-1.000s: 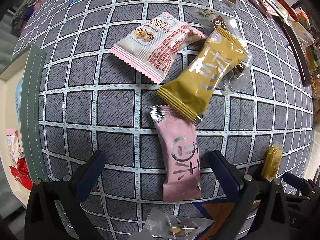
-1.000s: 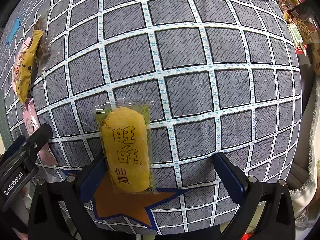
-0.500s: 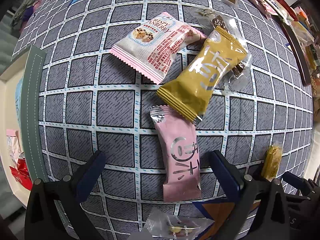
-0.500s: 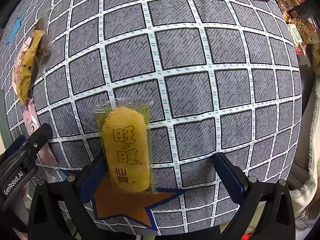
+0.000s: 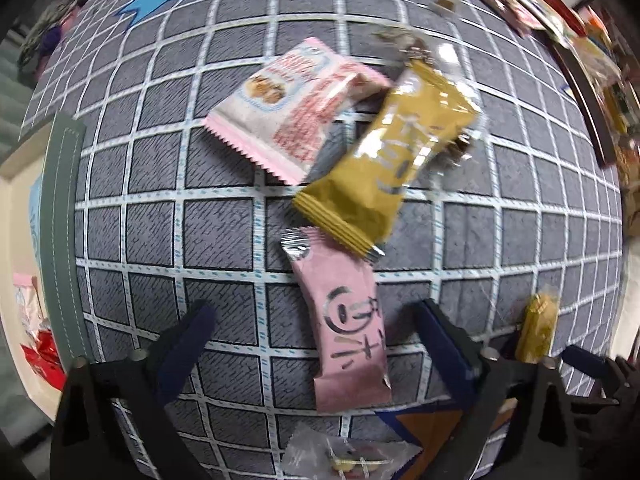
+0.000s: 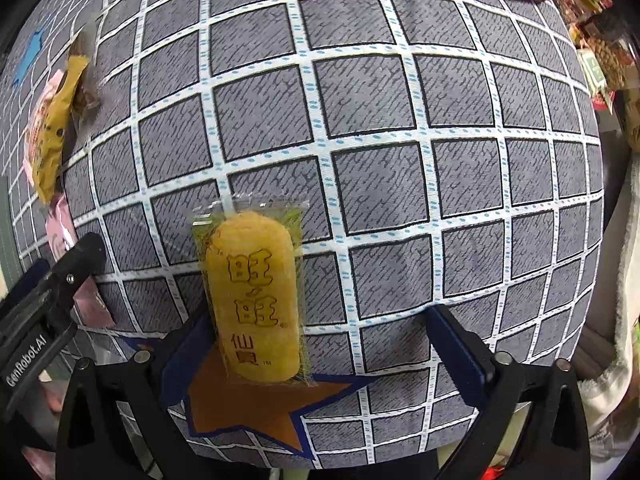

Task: Organize snacks
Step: 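Grasp the pink bar with the left gripper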

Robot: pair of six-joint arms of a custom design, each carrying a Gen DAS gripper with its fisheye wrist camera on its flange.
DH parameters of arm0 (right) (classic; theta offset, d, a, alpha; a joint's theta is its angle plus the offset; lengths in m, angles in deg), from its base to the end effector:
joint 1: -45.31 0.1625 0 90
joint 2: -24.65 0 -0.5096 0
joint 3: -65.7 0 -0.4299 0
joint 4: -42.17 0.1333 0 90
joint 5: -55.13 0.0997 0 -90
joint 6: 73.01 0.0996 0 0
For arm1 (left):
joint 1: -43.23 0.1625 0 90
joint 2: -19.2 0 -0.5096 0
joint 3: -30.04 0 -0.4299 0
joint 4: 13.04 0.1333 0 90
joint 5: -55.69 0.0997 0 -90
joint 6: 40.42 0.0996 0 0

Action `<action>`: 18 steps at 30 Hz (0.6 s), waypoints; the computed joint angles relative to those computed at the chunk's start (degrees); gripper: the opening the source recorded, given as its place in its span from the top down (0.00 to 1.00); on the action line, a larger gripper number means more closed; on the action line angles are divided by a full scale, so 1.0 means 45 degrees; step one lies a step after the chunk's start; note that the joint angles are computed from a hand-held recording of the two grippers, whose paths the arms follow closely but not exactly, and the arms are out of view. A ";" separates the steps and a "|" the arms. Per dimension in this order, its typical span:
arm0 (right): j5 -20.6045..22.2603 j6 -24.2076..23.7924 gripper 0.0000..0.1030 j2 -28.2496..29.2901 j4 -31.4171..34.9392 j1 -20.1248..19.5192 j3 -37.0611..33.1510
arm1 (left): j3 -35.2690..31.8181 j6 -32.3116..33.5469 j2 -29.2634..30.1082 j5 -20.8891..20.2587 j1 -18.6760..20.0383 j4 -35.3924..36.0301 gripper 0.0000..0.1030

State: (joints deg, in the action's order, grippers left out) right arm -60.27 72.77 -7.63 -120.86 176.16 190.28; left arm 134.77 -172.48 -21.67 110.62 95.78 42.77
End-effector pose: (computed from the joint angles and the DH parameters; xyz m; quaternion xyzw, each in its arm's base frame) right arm 0.3812 -0.3023 -0.1127 -0.7403 -0.6151 0.2258 0.1505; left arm -0.1210 -0.4713 0.0885 0.6817 0.6252 0.2697 0.2677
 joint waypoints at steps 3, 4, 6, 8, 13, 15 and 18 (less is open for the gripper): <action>-0.0170 -0.0133 0.49 -0.0287 0.1319 0.0136 -0.0424 | 0.0342 0.0787 -0.0378 0.0279 -0.0319 0.0030 0.45; -0.0244 -0.0251 0.62 -0.0379 0.1717 0.0160 -0.0559 | 0.0427 0.0906 -0.0434 0.0320 -0.0402 0.0069 0.66; -0.0460 -0.0588 0.64 -0.0463 0.1767 0.0174 -0.0599 | 0.0333 0.0702 -0.0308 0.0539 -0.0438 0.0657 0.76; -0.0664 -0.0394 0.64 -0.0547 0.1982 0.0261 -0.0628 | -0.0076 0.0200 -0.0095 0.0890 -0.0284 0.1515 0.76; -0.1675 -0.0110 0.64 -0.1061 0.2915 0.0729 -0.0861 | -0.1272 0.0499 -0.0398 0.1584 0.0125 0.2543 0.76; -0.1962 -0.0373 0.64 -0.1275 0.3148 0.0741 -0.0923 | -0.1904 0.0474 -0.0439 0.1845 0.0217 0.3015 0.76; -0.2271 -0.1082 0.64 -0.1620 0.3499 0.0560 -0.1053 | -0.2804 0.0242 -0.0330 0.2141 0.0441 0.3725 0.76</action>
State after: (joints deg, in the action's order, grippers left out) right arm -70.49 67.90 -14.92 -105.12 178.68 185.55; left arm 122.16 -171.39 -23.15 120.26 97.77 59.53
